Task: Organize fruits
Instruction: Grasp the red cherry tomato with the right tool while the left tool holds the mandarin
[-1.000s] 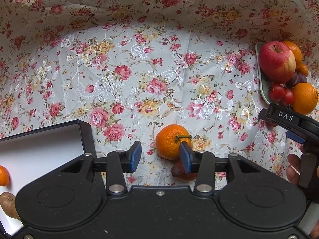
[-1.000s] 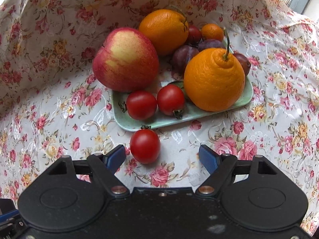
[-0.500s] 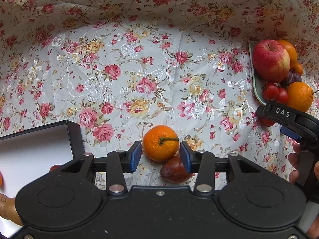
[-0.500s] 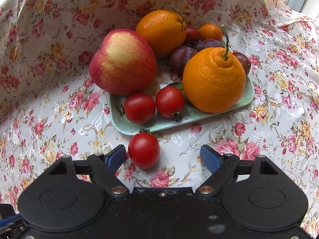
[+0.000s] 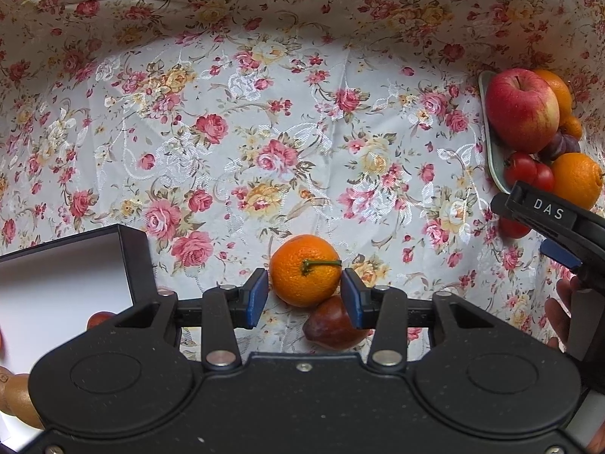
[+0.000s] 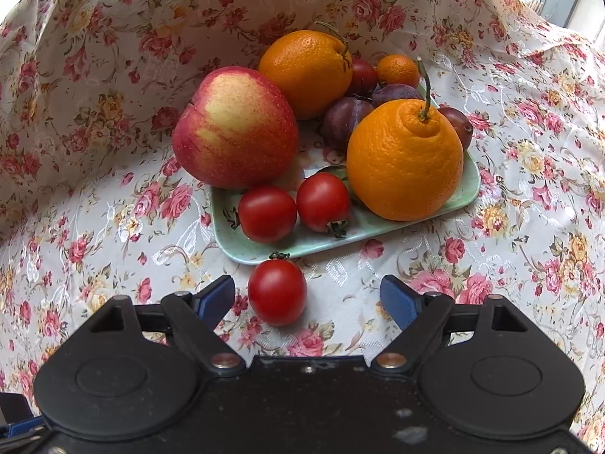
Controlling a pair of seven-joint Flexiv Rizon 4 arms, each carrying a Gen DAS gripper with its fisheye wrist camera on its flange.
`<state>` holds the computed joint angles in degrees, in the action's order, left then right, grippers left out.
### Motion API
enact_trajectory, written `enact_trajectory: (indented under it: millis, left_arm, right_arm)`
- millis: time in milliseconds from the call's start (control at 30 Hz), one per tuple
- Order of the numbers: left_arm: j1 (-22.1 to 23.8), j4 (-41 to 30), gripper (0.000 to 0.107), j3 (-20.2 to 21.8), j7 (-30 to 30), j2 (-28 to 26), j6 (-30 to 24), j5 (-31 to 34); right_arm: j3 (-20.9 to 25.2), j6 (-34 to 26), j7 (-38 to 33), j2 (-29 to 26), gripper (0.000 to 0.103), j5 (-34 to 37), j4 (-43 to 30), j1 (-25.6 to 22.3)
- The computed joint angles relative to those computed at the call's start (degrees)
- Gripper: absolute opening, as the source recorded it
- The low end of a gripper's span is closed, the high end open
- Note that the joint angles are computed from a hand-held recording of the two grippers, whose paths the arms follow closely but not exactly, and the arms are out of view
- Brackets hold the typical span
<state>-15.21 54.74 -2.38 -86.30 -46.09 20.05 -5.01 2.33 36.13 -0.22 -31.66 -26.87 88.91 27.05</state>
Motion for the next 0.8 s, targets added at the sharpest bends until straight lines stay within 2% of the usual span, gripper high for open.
enact_trajectory:
  millis: [367, 467, 533, 667, 767, 800]
  left_arm:
    - [-0.3, -0.7, 0.052, 0.1, 0.1, -0.7, -0.4, 0.4]
    - [-0.4, -0.9, 0.052, 0.2, 0.1, -0.8, -0.5, 0.6]
    - [-0.4, -1.0, 0.052, 0.2, 0.1, -0.9, -0.6, 0.6]
    - [-0.3, -1.2, 0.052, 0.1, 0.1, -1.0, -0.8, 0.4]
    - [-0.2, -1.2, 0.052, 0.1, 0.2, -1.1, -0.5, 0.3]
    - [-0.3, -1.2, 0.052, 0.1, 0.4, -1.1, -0.3, 0.4]
  right_arm:
    - [0.0, 0.8, -1.9, -0.2, 0.087, -0.7, -0.1, 0.1]
    - [-0.3, 0.9, -3.1, -0.1, 0.079, -1.9, 0.1, 0.3]
    - [-0.6, 0.5, -2.9, 0.0, 0.066, -2.6, 0.2, 0.6]
    - [-0.3, 3.1, -2.8, 0.5, 0.057, -2.1, 1.1, 0.1]
    - [-1.2, 2.8, -1.7, 0.7, 0.054, -4.2, 1.5, 0.8]
    - [-1.3, 2.6, -1.7, 0.8, 0.05, -4.8, 1.5, 0.9]
